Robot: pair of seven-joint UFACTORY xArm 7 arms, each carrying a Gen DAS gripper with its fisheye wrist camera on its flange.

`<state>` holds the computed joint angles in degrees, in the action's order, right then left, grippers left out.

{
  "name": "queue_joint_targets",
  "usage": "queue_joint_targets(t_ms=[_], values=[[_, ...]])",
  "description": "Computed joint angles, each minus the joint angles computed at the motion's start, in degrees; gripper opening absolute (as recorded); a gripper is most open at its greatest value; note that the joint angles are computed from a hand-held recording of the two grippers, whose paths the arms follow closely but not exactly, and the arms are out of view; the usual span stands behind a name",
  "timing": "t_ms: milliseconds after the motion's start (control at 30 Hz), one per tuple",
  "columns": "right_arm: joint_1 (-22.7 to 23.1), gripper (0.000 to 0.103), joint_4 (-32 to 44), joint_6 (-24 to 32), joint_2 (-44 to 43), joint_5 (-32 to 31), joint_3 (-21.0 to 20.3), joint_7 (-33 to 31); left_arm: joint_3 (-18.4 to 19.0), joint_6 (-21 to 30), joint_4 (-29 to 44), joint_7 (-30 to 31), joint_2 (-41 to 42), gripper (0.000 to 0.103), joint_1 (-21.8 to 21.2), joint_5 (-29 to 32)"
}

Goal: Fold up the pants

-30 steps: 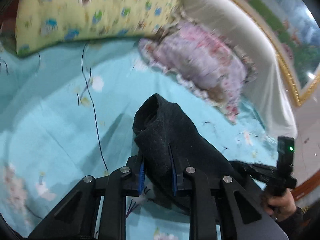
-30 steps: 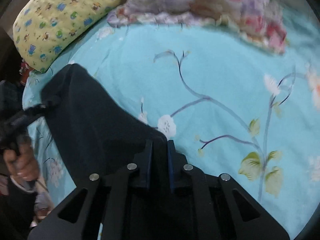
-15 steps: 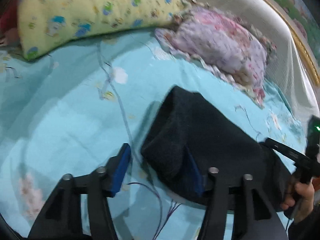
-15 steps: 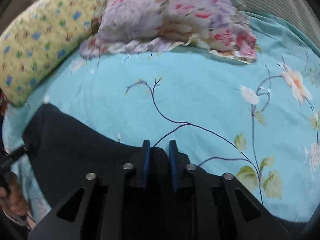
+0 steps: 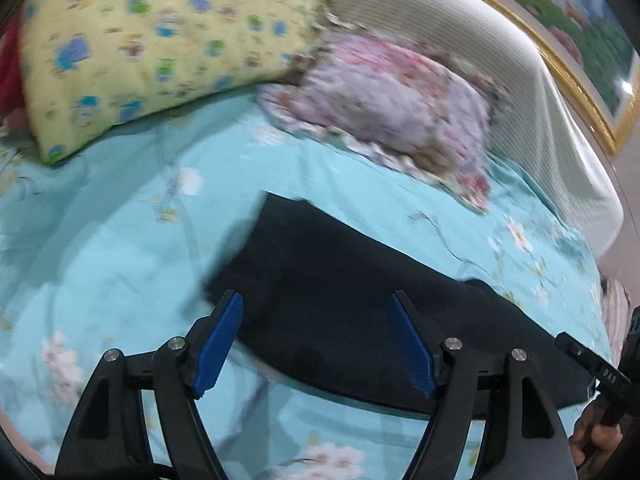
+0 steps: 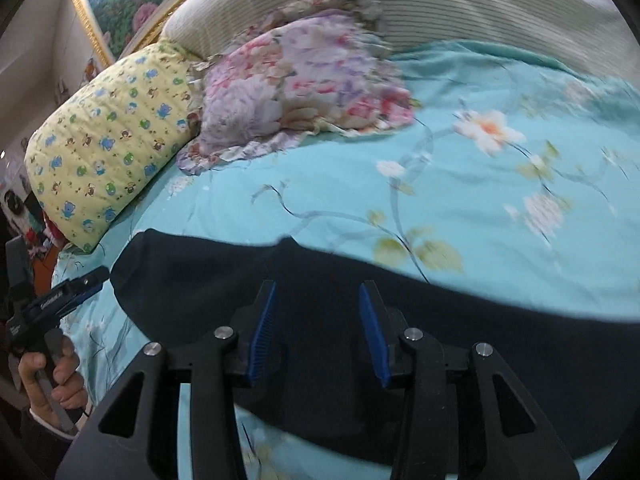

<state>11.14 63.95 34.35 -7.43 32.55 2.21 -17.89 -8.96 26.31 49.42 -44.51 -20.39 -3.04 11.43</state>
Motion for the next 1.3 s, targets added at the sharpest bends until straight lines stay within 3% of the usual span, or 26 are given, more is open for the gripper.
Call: queue_joint_targets(t_ms=[367,667,967,1067,1133,1300], values=[[-2.04,0.044,-15.98,-1.57,-15.20,0.71,-5.24,3.80,-2.05,1.90,9.23,4.18,9.40,0.079,-7.56,-1.00],[-2.58,0.044,-22.49,-2.46,-21.34,-0.60,-9.77,6.08,-2.20,4.45,15.44,8.80,14.76,0.080,-13.14,-3.19],[-9.38,0.045,-28.29,-6.33,-27.31,-7.24,-9.77,15.12,-2.74,7.99,23.53,13.39,22.38,0.081,-18.07,-5.88],[-11.84,0.056,-29.59,-7.66,-27.91,-8.64,-10.32,19.67,-2.97,10.14,28.49,14.82,26.29,0.081,-20.00,-5.52],[-14.43,0.057,-30.42,-9.37,-27.73,-10.59,-9.57,23.62,-3.07,12.25,32.76,16.20,29.45,0.081,-21.32,-5.60],[-11.27,0.057,-30.00,-11.97,-24.93,-7.66,-14.79,24.06,-2.76,18.85,48.05,20.59,39.96,0.081,-25.69,-4.15]])
